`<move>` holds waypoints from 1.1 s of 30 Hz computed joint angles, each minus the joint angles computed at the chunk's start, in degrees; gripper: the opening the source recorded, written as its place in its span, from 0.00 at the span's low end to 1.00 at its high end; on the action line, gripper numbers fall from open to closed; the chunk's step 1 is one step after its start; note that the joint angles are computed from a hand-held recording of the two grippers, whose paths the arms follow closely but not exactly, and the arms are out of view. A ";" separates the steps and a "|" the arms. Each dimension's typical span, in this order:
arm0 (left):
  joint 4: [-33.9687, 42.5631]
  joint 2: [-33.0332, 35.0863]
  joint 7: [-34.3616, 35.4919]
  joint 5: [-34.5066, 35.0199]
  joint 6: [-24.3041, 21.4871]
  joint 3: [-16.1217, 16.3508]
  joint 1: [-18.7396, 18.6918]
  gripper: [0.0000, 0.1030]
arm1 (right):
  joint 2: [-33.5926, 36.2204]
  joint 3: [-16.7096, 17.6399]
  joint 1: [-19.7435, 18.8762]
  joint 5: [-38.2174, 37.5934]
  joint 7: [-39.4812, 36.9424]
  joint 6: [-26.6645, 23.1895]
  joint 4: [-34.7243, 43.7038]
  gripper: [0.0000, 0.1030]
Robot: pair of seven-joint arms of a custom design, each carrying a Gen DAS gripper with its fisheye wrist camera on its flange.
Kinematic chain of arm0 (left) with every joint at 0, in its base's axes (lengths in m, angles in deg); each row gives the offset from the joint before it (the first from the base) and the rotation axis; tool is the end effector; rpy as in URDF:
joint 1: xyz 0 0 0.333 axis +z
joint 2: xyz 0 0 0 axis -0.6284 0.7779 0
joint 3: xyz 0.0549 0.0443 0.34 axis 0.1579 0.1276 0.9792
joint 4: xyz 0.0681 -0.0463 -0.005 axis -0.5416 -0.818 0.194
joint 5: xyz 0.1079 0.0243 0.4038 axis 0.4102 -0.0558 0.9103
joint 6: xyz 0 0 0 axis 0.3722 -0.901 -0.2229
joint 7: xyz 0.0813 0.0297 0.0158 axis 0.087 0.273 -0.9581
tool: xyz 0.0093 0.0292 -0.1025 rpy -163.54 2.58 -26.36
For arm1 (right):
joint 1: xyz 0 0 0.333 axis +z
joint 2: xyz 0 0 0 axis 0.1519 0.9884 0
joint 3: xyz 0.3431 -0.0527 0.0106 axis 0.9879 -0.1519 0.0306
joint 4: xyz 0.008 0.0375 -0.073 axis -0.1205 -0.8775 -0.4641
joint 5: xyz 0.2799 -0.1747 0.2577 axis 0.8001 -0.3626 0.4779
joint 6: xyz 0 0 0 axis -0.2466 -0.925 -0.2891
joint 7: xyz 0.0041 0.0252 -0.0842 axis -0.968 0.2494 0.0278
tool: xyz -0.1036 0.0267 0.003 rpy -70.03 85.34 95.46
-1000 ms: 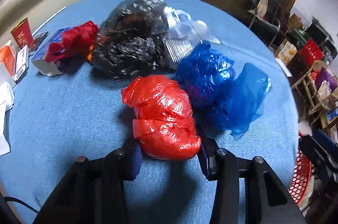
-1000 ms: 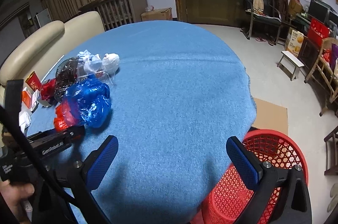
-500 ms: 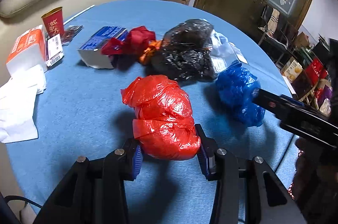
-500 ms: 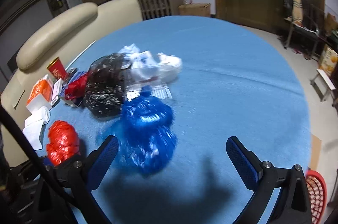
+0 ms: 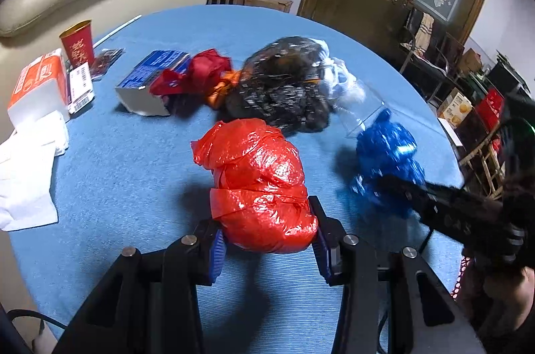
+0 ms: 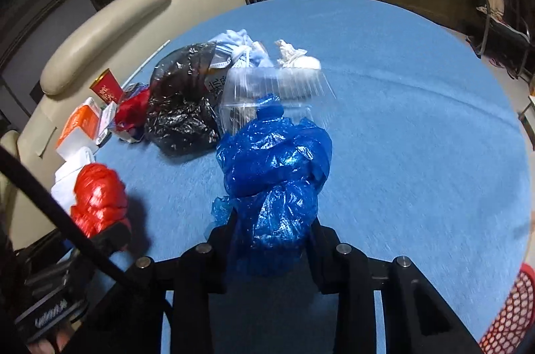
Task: Collect trash
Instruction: 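Grasp the blue plastic bag with the right tool, then carry both bags to the red basket and open both tools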
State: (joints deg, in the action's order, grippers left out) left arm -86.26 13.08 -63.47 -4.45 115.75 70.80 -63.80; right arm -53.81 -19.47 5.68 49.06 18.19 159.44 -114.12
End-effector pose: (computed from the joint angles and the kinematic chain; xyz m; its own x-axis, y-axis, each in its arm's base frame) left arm 0.6212 -0.3272 0.3365 0.5076 -0.8383 0.1988 -0.6120 -0.5133 -0.6016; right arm 0.7709 0.0651 0.3738 0.7035 -0.6600 -0.2638 -0.6779 -0.5115 -0.5280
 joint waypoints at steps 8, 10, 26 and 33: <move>4.88 2.53 4.84 -0.68 -0.84 -0.27 -1.38 0.44 | -1.35 -1.38 -4.19 2.59 0.77 -8.41 0.45 0.35; 5.78 2.77 5.73 -0.74 -1.49 -0.17 -2.07 0.44 | -1.24 -1.72 -5.52 3.85 1.21 -10.29 1.63 0.35; 27.17 15.60 27.61 -8.75 0.65 -0.01 -6.88 0.44 | 3.65 -6.82 -13.09 2.81 10.49 -4.65 8.78 0.35; 43.09 25.43 42.27 -17.50 -0.97 -0.87 -8.77 0.44 | 11.43 -7.74 -14.72 -6.56 19.93 -8.86 18.71 0.37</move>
State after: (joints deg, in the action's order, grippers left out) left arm -43.17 38.51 -21.19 -21.95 114.78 69.94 -72.57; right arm -42.38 -27.22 -9.04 42.50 38.11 150.58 -95.42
